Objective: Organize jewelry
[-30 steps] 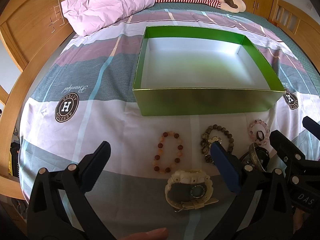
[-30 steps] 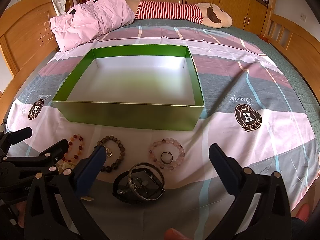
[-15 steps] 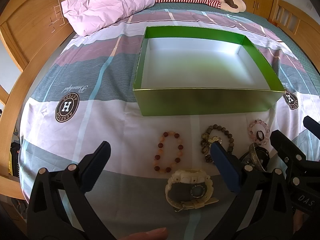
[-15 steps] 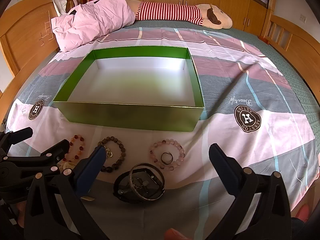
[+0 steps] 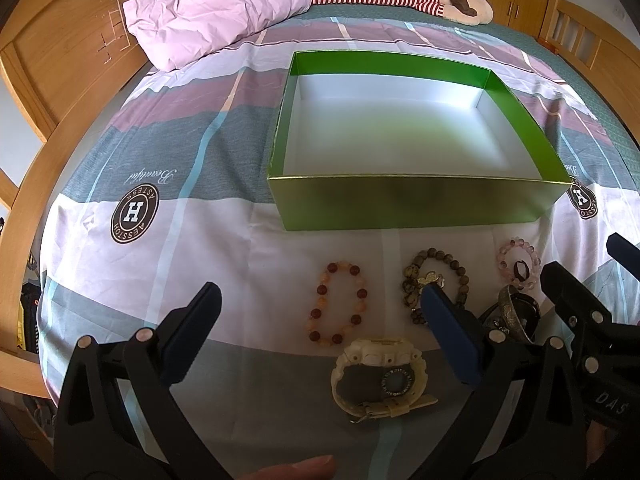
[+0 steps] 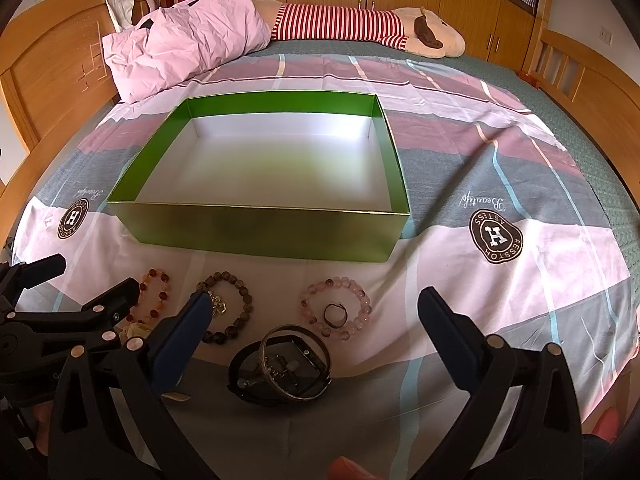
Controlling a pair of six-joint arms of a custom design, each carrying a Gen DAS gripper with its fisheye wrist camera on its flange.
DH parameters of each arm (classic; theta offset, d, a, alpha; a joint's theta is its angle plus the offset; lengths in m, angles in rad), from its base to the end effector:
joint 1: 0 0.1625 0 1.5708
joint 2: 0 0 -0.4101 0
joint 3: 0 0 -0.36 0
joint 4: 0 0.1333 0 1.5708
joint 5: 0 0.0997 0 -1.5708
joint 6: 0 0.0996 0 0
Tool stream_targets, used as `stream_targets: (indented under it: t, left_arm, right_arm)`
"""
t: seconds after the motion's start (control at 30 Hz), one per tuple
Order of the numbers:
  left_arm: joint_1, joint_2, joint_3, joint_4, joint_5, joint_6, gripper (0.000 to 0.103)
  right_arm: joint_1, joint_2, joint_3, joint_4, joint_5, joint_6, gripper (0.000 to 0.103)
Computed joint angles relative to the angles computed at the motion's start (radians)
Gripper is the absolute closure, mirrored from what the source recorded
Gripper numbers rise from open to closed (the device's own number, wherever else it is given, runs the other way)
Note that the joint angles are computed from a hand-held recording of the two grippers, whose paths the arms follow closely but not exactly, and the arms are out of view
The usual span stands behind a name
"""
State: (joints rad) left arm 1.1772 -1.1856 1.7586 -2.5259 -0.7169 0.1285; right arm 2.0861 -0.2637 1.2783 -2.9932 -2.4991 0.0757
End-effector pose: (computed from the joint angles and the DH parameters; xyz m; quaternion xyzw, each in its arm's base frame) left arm -0.0275 -0.6096 0.3238 0.1547 0.8837 -0.2251 0.3801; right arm 0.3921 -0.5837 -0.0516 0.1025 -0.8744 0.3009 0.3667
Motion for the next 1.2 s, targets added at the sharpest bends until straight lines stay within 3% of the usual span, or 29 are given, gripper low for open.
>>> stream_targets:
  t: [1.03, 1.1, 1.2]
  left_arm:
    - [0.005, 0.003, -0.010, 0.007, -0.003, 0.002, 0.002]
    - [0.010, 0.006, -0.004, 0.001, -0.005, 0.007, 0.002]
    - [0.015, 0.002, -0.013, 0.009, -0.017, 0.007, 0.002]
  right_arm:
    - [0.000, -0.001, 0.002, -0.004, 0.000, -0.003, 0.001]
    - [0.001, 0.001, -0.002, -0.007, -0.006, -0.013, 0.001]
    - [0.005, 0.009, -0.025, -0.065, -0.059, -0.093, 0.001]
